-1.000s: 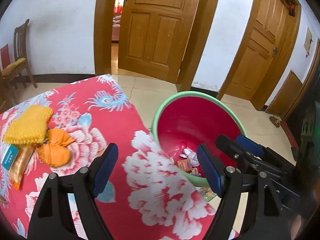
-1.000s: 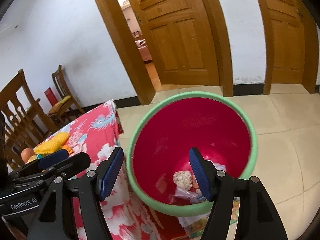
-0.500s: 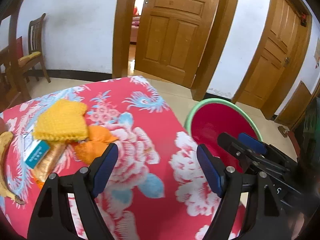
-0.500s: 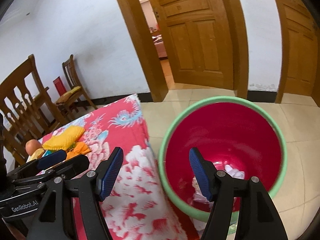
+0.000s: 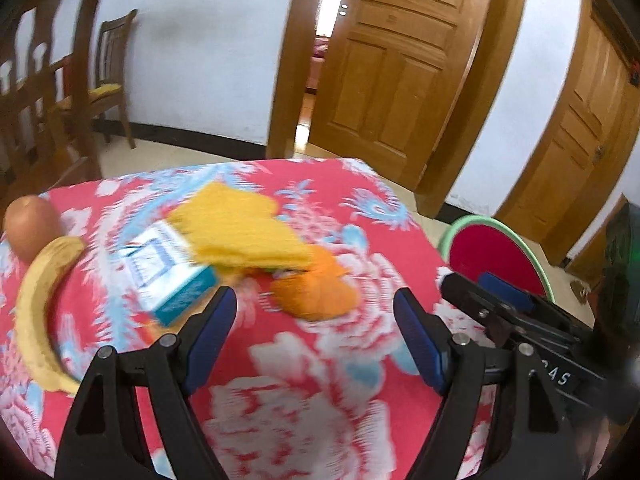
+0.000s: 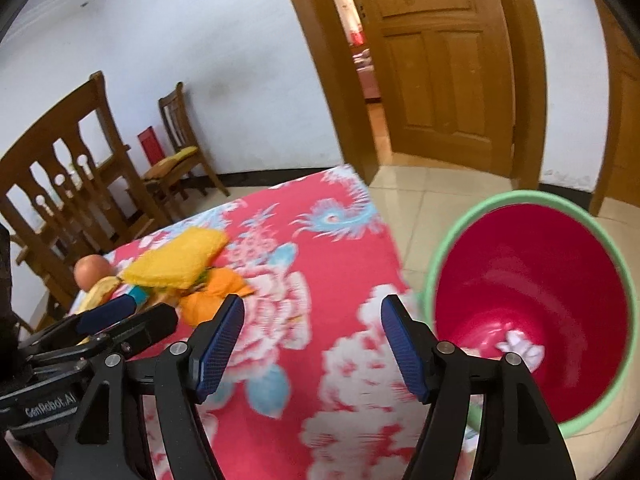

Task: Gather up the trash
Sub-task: 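Move both open tools back over the table, then grasp the orange cloth bundle with the right tool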

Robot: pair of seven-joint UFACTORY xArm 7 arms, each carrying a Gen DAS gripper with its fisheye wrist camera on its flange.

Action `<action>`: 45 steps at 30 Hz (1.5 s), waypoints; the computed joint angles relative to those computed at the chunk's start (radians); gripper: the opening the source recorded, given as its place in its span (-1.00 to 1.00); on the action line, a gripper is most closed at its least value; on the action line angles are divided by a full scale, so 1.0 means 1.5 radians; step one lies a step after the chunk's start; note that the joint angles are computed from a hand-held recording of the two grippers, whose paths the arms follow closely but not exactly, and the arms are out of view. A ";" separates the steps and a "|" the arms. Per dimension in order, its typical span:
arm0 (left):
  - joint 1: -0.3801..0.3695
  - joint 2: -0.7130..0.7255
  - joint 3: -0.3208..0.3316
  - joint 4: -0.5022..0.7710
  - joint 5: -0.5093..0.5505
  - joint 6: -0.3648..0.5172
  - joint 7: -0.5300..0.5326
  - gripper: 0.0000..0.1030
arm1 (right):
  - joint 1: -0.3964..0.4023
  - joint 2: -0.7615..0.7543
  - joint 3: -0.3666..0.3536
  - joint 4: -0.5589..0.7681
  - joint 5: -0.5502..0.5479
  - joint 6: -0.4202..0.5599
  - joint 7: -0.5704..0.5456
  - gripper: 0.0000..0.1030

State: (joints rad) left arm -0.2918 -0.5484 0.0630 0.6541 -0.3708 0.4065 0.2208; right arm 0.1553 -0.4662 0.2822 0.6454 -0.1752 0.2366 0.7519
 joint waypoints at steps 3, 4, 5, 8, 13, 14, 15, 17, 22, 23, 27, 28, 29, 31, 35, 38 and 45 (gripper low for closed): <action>0.021 0.000 0.012 -0.004 0.011 -0.010 0.002 0.62 | 0.001 0.015 0.011 0.014 -0.005 0.003 0.006 0.43; 0.023 0.003 0.018 -0.002 0.011 -0.007 0.007 0.62 | 0.000 0.021 0.014 0.018 -0.009 0.003 0.007 0.43; 0.030 0.008 0.022 0.001 0.016 -0.003 0.010 0.62 | 0.002 0.025 0.015 0.021 -0.011 0.004 0.007 0.44; 0.054 0.013 0.022 -0.002 0.029 -0.019 0.013 0.63 | 0.008 0.039 0.013 0.029 -0.014 0.008 0.010 0.44; 0.115 0.035 -0.019 -0.006 0.096 -0.045 -0.033 0.80 | 0.017 0.061 0.011 0.043 -0.020 0.006 0.015 0.44; 0.113 0.043 -0.016 -0.001 0.098 -0.042 -0.037 0.80 | 0.019 0.065 0.011 0.046 -0.022 0.007 0.014 0.44; 0.111 0.051 -0.014 0.003 0.098 -0.038 -0.041 0.81 | 0.020 0.069 0.013 0.050 -0.026 0.008 0.015 0.44; 0.114 0.070 -0.020 0.014 0.106 -0.032 -0.055 0.83 | 0.022 0.078 0.016 0.059 -0.035 0.013 0.016 0.44; 0.160 0.107 -0.067 0.025 0.169 -0.046 -0.147 0.83 | 0.030 0.092 0.017 0.073 -0.054 0.021 0.019 0.44; 0.153 0.112 -0.058 0.027 0.161 -0.048 -0.153 0.83 | 0.032 0.094 0.014 0.074 -0.055 0.022 0.018 0.44; 0.098 0.109 0.000 0.021 0.080 -0.069 -0.121 0.77 | 0.042 0.101 0.006 0.076 -0.057 0.024 0.009 0.44; 0.081 0.105 0.015 0.019 0.059 -0.075 -0.101 0.49 | 0.046 0.106 0.002 0.078 -0.053 0.029 0.004 0.44; 0.071 0.101 0.023 0.018 0.046 -0.077 -0.086 0.15 | 0.051 0.109 -0.002 0.079 -0.048 0.033 -0.001 0.44; 0.051 0.095 0.042 0.019 0.019 -0.068 -0.054 0.15 | 0.061 0.115 -0.012 0.084 -0.035 0.037 -0.011 0.44; 0.003 0.058 0.079 -0.004 -0.061 -0.075 0.034 0.15 | 0.060 0.116 -0.007 0.086 -0.042 0.035 -0.010 0.44; 0.004 0.025 0.073 -0.027 -0.074 -0.085 0.048 0.15 | 0.067 0.128 -0.001 0.100 -0.046 0.040 -0.016 0.44; -0.003 0.012 0.084 -0.044 -0.070 -0.089 0.043 0.15 | 0.067 0.170 0.017 0.147 -0.112 0.055 0.013 0.44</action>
